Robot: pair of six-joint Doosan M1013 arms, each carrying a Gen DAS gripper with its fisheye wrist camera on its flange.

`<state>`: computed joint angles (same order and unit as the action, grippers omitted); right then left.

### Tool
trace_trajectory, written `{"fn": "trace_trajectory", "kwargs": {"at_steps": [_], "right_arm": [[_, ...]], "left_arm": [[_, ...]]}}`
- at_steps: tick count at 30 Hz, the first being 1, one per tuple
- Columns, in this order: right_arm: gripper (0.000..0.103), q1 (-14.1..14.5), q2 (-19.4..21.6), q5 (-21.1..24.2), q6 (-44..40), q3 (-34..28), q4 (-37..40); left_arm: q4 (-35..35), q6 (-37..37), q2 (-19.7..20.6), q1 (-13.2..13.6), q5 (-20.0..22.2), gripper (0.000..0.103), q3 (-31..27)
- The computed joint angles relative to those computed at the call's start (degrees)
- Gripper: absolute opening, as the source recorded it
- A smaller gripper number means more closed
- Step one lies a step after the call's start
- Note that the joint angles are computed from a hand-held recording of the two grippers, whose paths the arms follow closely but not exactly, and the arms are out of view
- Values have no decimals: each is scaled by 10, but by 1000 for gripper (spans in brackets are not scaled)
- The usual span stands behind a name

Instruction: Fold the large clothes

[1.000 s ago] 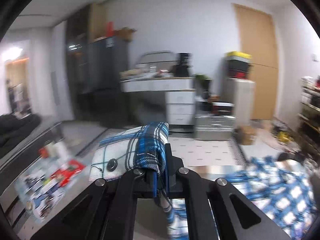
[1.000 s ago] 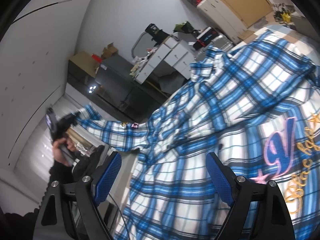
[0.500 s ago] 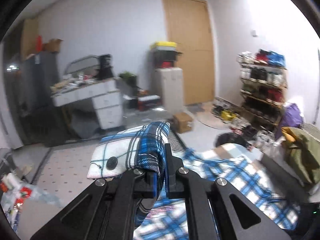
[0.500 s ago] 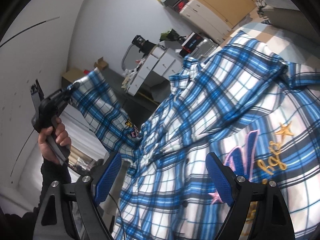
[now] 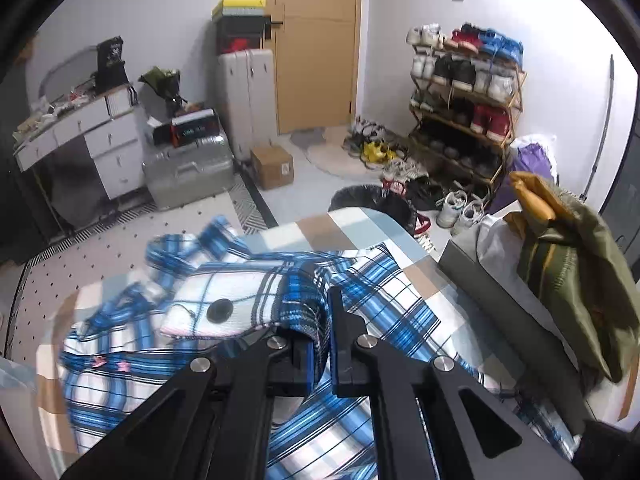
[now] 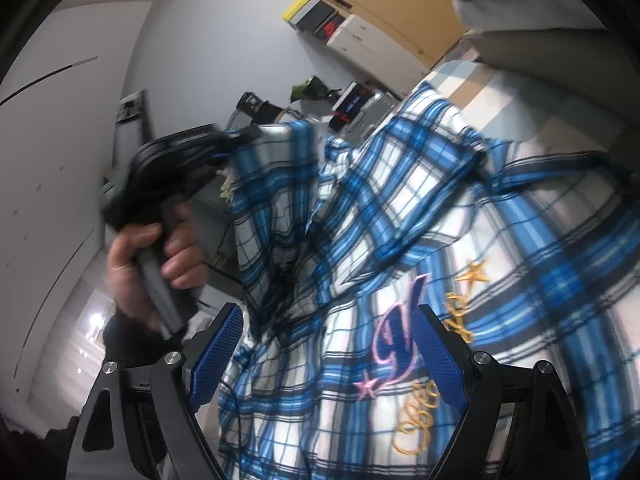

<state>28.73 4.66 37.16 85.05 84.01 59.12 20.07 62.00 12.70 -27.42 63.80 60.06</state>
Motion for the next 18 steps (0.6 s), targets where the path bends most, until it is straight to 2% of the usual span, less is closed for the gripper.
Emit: {"fn": "trace_trajectory", "kwargs": {"at_steps": [3,4,5,6,7,8,9,10,12,13,15,16,18], "right_arm": [[88,-3,-5,9,34,1,-38],[88,-2,-6,12,49,0,-53],[88,-2,-8,14,63,1,-65],[88,-3,-10,17,72,2,-74],[88,-5,-11,22,80,2,-84],[88,-6,-11,27,85,2,-91],[88,-7,-12,30,92,1,-100],[88,-7,-12,33,108,-2,-122],[88,-9,-13,37,121,-4,-140],[88,-9,-12,43,127,-10,-149],[88,-7,-8,50,132,-24,-173],[88,-3,-2,60,144,-43,-212],[88,5,14,79,167,-82,-281]], "left_arm": [[-57,16,14,3,16,1,-19],[-105,40,21,9,39,7,-29],[-148,64,28,14,67,16,-40],[-179,77,30,17,81,21,-41],[-223,99,23,21,78,34,-31],[-272,133,15,26,75,53,-21],[-295,154,3,26,66,62,-9],[-311,172,-12,26,53,75,6],[-357,214,-40,33,38,77,31],[-356,215,-57,35,29,78,46],[-306,179,-90,34,14,82,75],[-289,164,-104,38,9,86,90],[-227,108,-123,44,20,87,114]]}}
